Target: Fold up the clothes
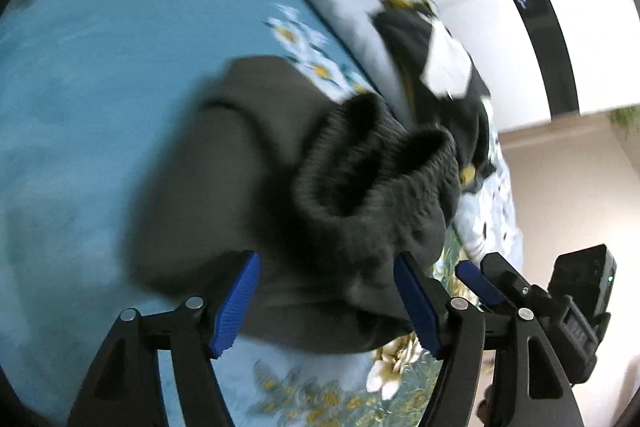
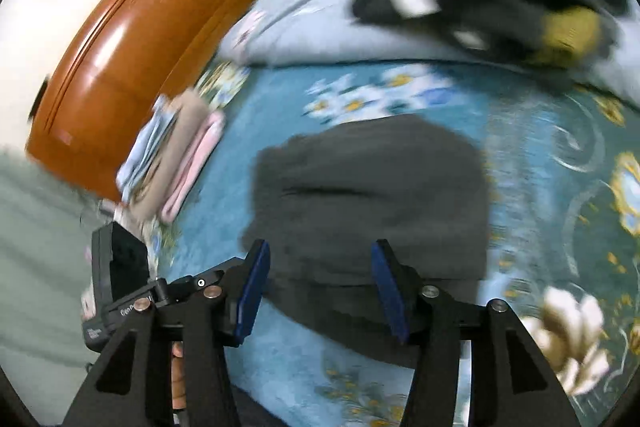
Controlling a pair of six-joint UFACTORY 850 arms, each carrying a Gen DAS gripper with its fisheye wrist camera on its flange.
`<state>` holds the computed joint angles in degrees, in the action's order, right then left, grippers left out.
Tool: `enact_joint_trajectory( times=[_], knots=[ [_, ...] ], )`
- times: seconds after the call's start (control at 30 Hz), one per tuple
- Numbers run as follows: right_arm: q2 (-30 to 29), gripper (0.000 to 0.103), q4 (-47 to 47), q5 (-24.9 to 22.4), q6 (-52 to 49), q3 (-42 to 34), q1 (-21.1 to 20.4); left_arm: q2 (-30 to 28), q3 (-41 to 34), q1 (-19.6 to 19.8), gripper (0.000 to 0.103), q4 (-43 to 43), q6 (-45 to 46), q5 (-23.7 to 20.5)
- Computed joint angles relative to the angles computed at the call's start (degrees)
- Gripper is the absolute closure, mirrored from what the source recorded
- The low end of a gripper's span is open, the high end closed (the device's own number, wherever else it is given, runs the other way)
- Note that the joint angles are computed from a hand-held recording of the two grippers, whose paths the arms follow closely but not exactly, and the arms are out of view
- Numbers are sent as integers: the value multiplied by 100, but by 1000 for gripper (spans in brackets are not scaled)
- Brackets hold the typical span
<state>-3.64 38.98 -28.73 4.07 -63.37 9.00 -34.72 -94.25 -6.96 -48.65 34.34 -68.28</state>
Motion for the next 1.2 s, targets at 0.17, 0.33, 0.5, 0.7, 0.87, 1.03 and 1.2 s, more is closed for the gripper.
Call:
enact_joint_trajectory(
  times=[0.17, 0.33, 0.5, 0.7, 0.87, 1.03, 1.2],
  knots=[
    [231, 49, 376, 74, 100, 413, -339, -156, -282, -362, 33, 240, -422, 260],
    [245, 49, 1052, 59, -375, 633, -505, 194, -85, -470, 68, 352, -318, 955],
    [228, 49, 2246, -11, -1530, 698, -625, 909, 362, -119, 69, -742, 927, 938],
    [178, 48, 3047, -61, -2593, 592, -612, 296, 172, 48, 67, 554, -68, 1074],
    [-246, 48, 3297, -369, -3080, 286, -444, 266, 330, 276, 68, 8, -336, 960],
    [-494, 48, 3433, -428, -3182, 168, -374, 717, 439, 315, 69, -868, 771, 822],
    [-657, 48, 2880, -434, -2834, -146, -285, 188, 58, 344, 68, 32, 91, 796]
  ],
)
